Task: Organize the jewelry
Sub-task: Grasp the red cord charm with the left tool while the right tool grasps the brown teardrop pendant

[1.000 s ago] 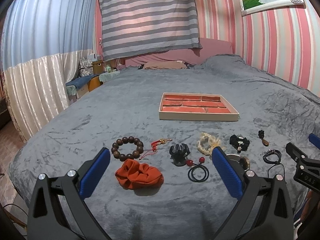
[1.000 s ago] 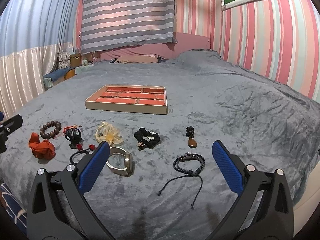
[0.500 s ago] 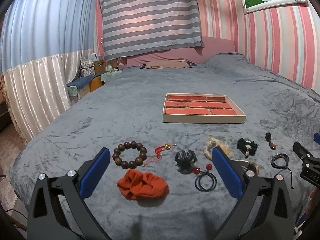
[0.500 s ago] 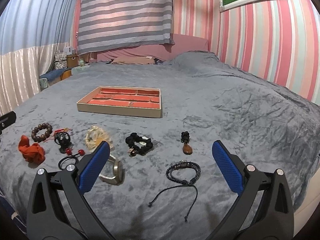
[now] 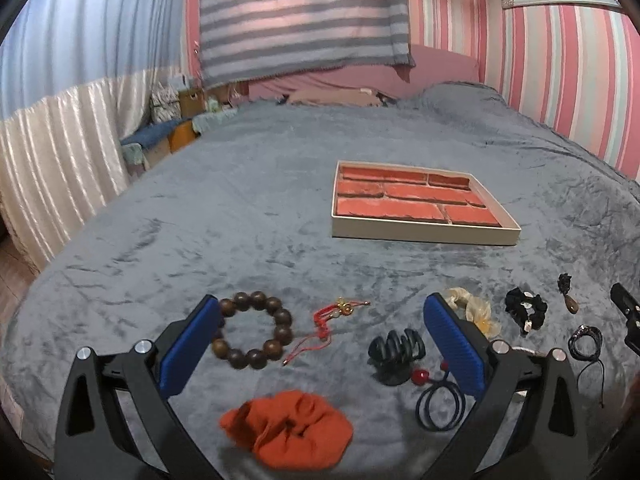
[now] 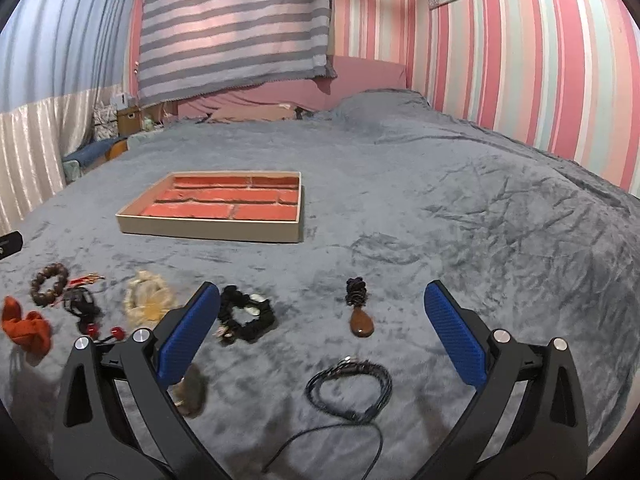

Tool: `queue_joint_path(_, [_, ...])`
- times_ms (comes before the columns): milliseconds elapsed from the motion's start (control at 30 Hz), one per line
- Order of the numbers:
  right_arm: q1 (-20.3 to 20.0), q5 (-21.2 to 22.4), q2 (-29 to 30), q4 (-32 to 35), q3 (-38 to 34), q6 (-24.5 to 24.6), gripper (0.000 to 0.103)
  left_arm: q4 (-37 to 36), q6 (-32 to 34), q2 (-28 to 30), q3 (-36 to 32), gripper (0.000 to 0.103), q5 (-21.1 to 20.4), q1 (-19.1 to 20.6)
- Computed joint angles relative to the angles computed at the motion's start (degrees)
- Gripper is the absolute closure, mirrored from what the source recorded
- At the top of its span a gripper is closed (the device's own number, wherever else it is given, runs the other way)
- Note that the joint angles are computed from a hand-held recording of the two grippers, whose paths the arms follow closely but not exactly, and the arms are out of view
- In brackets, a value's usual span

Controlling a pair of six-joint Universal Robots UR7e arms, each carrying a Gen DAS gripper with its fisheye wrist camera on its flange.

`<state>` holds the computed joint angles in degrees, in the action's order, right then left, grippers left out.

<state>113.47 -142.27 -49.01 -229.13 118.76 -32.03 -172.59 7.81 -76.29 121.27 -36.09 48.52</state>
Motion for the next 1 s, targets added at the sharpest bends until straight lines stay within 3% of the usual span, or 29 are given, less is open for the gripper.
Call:
queue_joint_path(233, [-4.7, 1.0, 0.3, 5.7, -2.9, 0.5, 0.004, 0.6, 3.4, 4.8, -4.0, 0.004, -1.5, 2.9])
queue_joint_path(433, [-6.9, 1.4, 1.6, 6.8, -5.9, -1.9, 0.005, 2.7, 4.1, 7.2, -6.7, 0.005, -3.2, 5.7])
queue_joint_path(600, [-8.7, 1.6, 2.0, 10.8, -8.0, -1.7, 0.011, 5.9, 4.2, 9.6, -9.4, 0.021, -4.1, 7.7])
queue_joint_path(867, [-11.3, 2.1, 1.4, 18.8, -9.8, 2.0, 0.016, 13.2, 2.3, 12.6, -13.3, 0.023, -4.4, 9.9])
queue_joint_path(1000, [-12.1, 1.6, 1.0, 22.2, -10.2, 4.3, 0.020, 17.3, 0.5, 12.9, -15.6, 0.031, -6.5, 11.3])
